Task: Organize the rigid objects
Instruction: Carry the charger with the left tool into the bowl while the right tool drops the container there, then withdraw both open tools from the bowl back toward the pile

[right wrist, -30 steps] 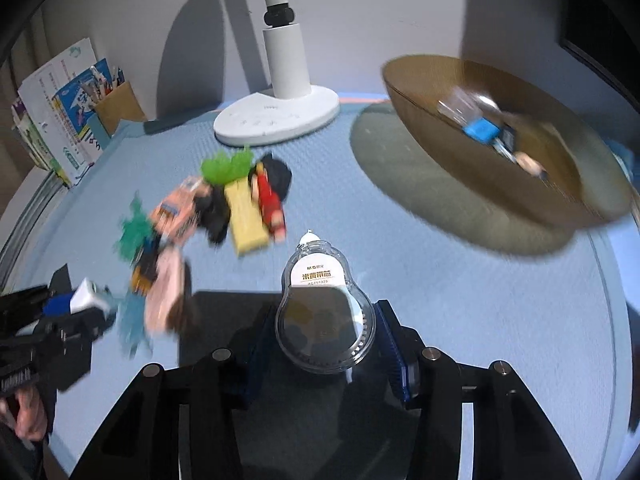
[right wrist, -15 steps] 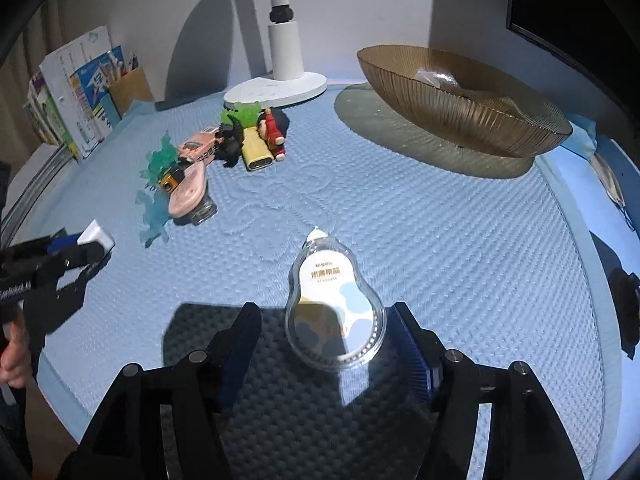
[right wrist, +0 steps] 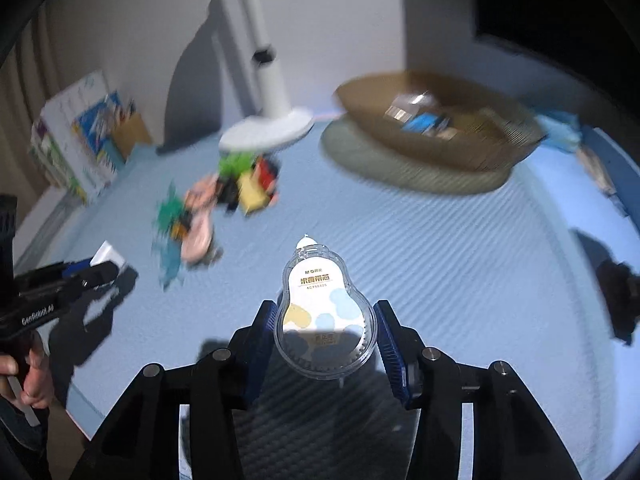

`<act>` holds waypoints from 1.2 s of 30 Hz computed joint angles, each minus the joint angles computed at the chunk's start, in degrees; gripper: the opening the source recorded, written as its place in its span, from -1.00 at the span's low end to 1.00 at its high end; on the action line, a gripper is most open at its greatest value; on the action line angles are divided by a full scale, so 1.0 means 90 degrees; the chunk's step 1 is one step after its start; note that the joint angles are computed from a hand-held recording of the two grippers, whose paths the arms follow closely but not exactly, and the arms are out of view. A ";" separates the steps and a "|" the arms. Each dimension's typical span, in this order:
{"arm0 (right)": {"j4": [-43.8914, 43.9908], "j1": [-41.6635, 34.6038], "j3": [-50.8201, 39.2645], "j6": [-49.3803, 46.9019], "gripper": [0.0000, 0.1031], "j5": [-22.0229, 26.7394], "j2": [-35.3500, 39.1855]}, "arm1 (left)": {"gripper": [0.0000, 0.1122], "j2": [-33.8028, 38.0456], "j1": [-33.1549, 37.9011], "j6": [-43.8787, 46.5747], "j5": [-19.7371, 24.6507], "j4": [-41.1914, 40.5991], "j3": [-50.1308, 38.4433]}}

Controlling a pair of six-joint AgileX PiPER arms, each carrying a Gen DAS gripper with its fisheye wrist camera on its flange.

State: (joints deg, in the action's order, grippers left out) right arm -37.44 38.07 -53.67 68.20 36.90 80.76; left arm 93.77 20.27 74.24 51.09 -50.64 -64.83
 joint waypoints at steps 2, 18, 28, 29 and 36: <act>-0.0232 -0.0181 -0.0170 -0.0038 -0.07 0.0434 -0.0287 | -0.56 -0.0024 -0.0205 -0.0137 0.0212 -0.0081 -0.0357; 0.1313 -0.3429 -0.3154 -0.3232 -0.07 0.1531 0.1210 | -0.56 0.2785 -0.3742 -0.4321 0.0697 0.1839 -0.5833; 0.1244 -0.3498 -0.3621 -0.3725 -0.07 0.2047 0.1891 | -0.56 0.3670 -0.4341 -0.4943 0.0911 0.2503 -0.6674; 0.1269 -0.3511 -0.3705 -0.3741 -0.07 0.2128 0.1968 | -0.54 0.3716 -0.4364 -0.4982 0.0963 0.2537 -0.6759; 0.1397 -0.3657 -0.3204 -0.3335 0.22 0.1642 0.1402 | 0.36 0.2875 -0.4015 -0.4603 0.0271 0.2101 -0.5636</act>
